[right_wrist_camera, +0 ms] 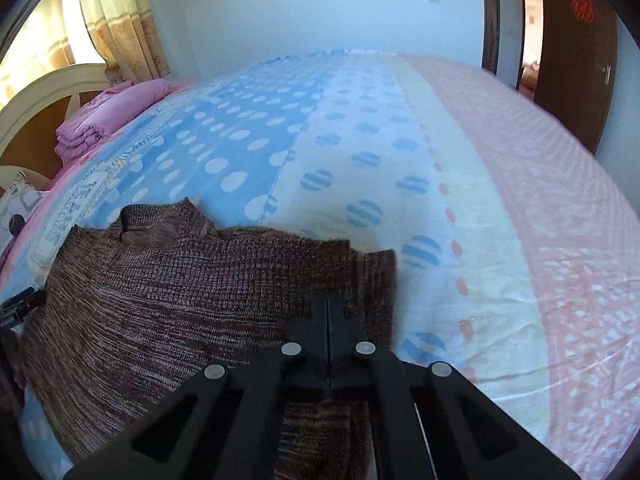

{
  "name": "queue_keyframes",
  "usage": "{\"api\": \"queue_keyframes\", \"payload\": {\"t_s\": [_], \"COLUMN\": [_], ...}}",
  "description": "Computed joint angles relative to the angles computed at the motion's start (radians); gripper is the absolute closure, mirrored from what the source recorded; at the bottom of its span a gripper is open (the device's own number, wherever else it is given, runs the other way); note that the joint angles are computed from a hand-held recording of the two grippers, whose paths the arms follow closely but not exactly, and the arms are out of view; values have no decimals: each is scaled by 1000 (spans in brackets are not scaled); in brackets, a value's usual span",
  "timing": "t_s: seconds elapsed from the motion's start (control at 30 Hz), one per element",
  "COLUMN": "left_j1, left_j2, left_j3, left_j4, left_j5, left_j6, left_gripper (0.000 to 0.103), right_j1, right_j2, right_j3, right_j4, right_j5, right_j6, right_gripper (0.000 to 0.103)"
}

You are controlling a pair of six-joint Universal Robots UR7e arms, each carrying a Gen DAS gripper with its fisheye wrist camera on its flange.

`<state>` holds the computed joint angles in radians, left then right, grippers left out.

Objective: Fold small clothes

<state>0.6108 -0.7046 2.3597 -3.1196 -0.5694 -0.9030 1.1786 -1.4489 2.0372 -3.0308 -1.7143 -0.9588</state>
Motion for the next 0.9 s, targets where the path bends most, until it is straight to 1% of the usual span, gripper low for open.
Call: {"api": "queue_keyframes", "payload": {"t_s": [0.07, 0.1, 0.17, 0.23, 0.27, 0.3, 0.33, 0.37, 0.4, 0.43, 0.5, 0.53, 0.57, 0.6, 0.63, 0.67, 0.73, 0.8, 0.83, 0.9], "left_j1": [-3, -4, -7, -6, -7, -8, -8, -8, -8, -8, -5, -4, -2, 0, 0, 1, -1, -2, -2, -2], "left_j2": [1, 2, 3, 2, 2, 2, 3, 3, 4, 4, 3, 3, 3, 3, 4, 5, 6, 8, 7, 6], "left_j3": [-6, -6, -7, -7, -7, -8, -7, -8, -8, -8, -10, -10, -11, -11, -10, -9, -7, -7, -8, -9], "left_j4": [20, 24, 27, 33, 36, 38, 36, 38, 40, 41, 45, 43, 40, 37, 29, 24, 19, 17, 20, 27], "left_j5": [5, 8, 13, 14, 15, 17, 18, 20, 20, 20, 16, 14, 12, 10, 9, 8, 10, 11, 11, 12], "left_j6": [-5, -5, -7, -10, -12, -14, -12, -13, -13, -14, -13, -10, -7, -6, -1, 0, 1, 1, 1, -1], "left_gripper": [0, 0, 0, 0, 0, 0, 0, 0, 0, 0, 0, 0, 0, 0, 0, 0, 0, 0, 0, 0], "right_j1": [-5, -11, -21, -31, -35, -36, -33, -30, -27, -21, 0, 8, 12, 17, 20, 22, 24, 19, 16, 9], "right_j2": [-6, -5, -4, -15, -21, -25, -24, -22, -20, -14, 14, 30, 40, 55, 62, 67, 58, 35, 28, 22], "right_j3": [-8, -25, -48, -59, -61, -63, -61, -57, -51, -52, -59, -68, -79, -89, -91, -92, -63, -39, -27, -34], "right_j4": [-21, 2, 58, 121, 143, 160, 157, 150, 136, 136, 106, 105, 122, 128, 121, 121, 54, 10, -31, -33], "right_j5": [-5, -12, -9, 28, 53, 77, 84, 90, 98, 92, 37, 15, 4, -13, -23, -29, -26, 1, 2, 5], "right_j6": [21, 44, 62, 85, 98, 109, 112, 110, 106, 95, 81, 78, 80, 82, 79, 75, 49, 33, 28, 41], "right_gripper": [103, 103, 103, 103, 101, 96, 68, 43, 43, 43, 44, 51, 64, 70, 81, 100, 100, 101, 101, 101]}}
